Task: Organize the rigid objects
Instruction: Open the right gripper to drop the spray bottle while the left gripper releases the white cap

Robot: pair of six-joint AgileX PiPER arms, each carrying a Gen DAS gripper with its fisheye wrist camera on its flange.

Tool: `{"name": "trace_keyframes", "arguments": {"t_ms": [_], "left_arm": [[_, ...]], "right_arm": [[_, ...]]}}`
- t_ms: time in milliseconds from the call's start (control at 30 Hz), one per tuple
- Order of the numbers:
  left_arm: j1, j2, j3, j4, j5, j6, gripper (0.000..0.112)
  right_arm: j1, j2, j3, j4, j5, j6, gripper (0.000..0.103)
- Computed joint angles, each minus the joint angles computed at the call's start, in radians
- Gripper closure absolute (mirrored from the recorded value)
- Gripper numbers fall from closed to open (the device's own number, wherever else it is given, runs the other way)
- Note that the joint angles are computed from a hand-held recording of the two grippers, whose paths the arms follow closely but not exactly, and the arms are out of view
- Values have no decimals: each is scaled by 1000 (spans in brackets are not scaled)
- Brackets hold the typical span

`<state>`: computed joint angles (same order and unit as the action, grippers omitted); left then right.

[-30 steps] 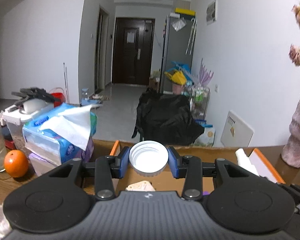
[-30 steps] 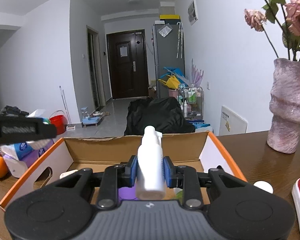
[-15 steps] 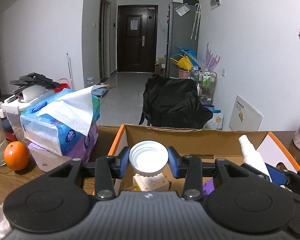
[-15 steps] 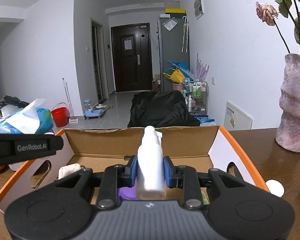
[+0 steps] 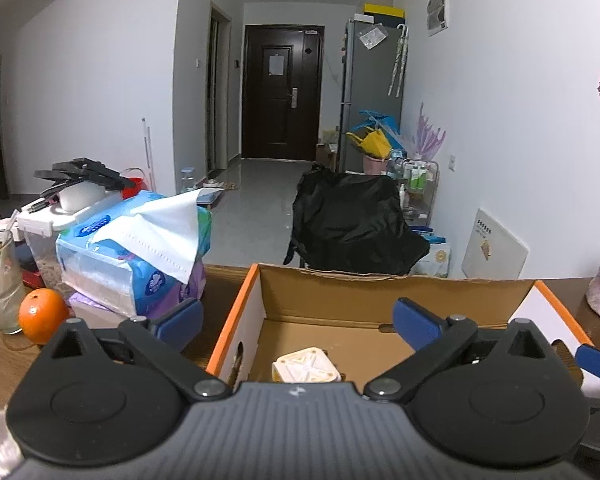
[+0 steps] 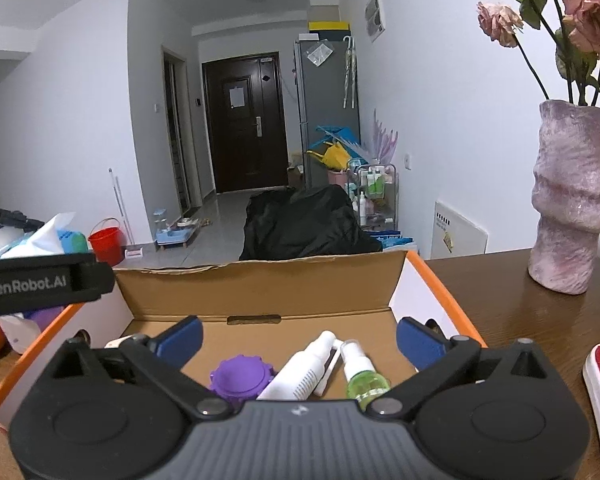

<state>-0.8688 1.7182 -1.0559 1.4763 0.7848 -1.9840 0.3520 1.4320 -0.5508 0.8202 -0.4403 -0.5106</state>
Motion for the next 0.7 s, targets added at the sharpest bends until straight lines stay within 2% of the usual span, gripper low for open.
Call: {"name": "trace_keyframes", "arguments": {"t_ms": [233, 400, 700], "left_arm": [[7, -7, 7, -4, -8, -9, 9], [-15, -13, 19, -5, 49, -7, 9], [-40, -81, 87, -9, 76, -44, 9]], "right_arm": [[7, 1, 0, 25, 6, -25, 0], [10, -15, 10, 37, 6, -38, 0], [43, -90, 73, 90, -19, -78, 0]]}}
